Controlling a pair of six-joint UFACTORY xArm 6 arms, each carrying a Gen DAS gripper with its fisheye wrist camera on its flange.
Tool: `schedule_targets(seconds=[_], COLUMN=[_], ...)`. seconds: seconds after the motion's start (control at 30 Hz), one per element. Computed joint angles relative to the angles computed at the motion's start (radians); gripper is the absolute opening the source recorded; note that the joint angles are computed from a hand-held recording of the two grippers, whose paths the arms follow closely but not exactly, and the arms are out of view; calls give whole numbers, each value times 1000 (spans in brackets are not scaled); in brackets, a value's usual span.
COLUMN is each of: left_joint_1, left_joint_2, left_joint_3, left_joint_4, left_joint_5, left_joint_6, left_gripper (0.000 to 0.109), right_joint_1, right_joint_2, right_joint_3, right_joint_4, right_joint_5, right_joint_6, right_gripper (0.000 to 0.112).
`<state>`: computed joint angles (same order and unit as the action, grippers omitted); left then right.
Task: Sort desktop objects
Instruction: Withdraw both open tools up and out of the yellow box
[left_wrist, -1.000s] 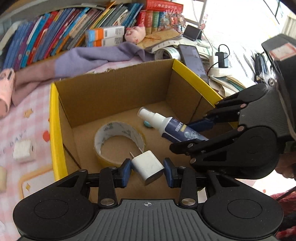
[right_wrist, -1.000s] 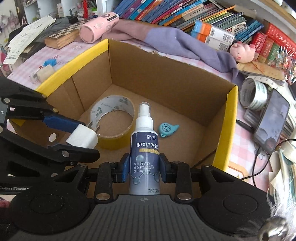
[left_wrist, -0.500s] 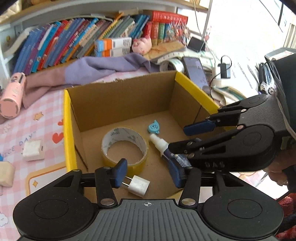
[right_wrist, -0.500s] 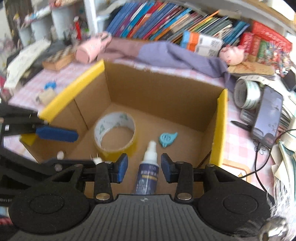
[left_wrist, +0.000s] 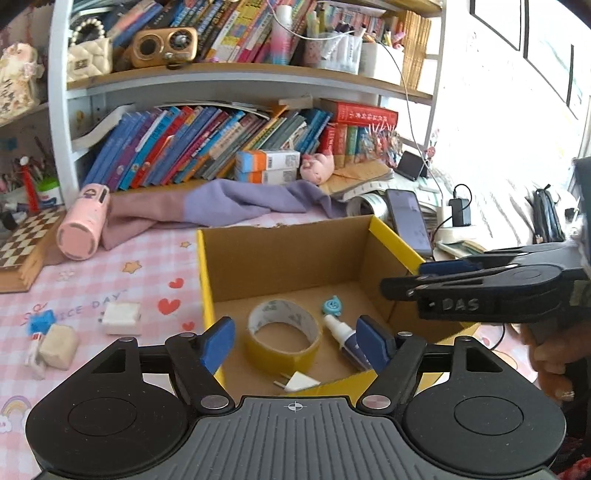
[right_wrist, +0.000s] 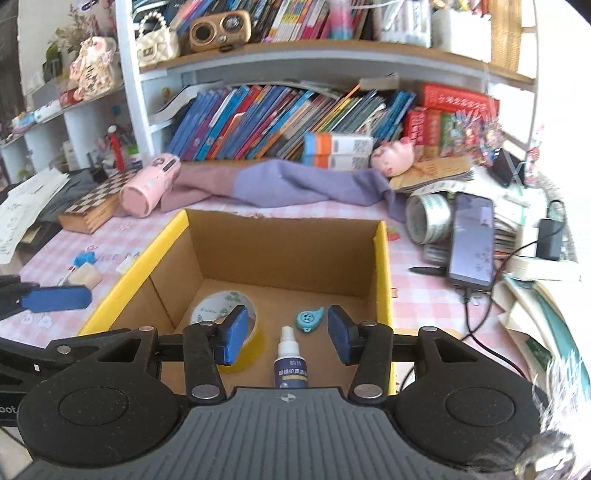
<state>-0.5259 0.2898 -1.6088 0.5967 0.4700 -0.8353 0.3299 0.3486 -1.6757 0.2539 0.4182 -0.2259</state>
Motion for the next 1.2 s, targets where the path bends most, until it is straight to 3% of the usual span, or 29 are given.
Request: schedule_targets(seconds=[0.13,0.3,0.57,0.9,1.2], left_joint_1=[8,14,24,24,33], left_joint_2=[-53,-152,-319,-498,-630], left_joint_3=[71,202,402,602,731], left_joint_4=[19,74,87,122,93], left_joint_5=[-35,-72,-95,-74,-29], left_joint_6=[16,-8,-33,-59,-29], left_gripper=[74,78,78,79,79], right_joint_1=[15,37,87,183,276], right_joint_2=[-62,-142,-263,-395,-435], right_joint_3=[94,220,364,512,561], right_joint_4=[-133,-394,-737,-902,-916], right_joint_5=[-63,-129,-112,-41,7], right_joint_6=[154,430,810,1032,1106], right_gripper=[46,46,45,46,47])
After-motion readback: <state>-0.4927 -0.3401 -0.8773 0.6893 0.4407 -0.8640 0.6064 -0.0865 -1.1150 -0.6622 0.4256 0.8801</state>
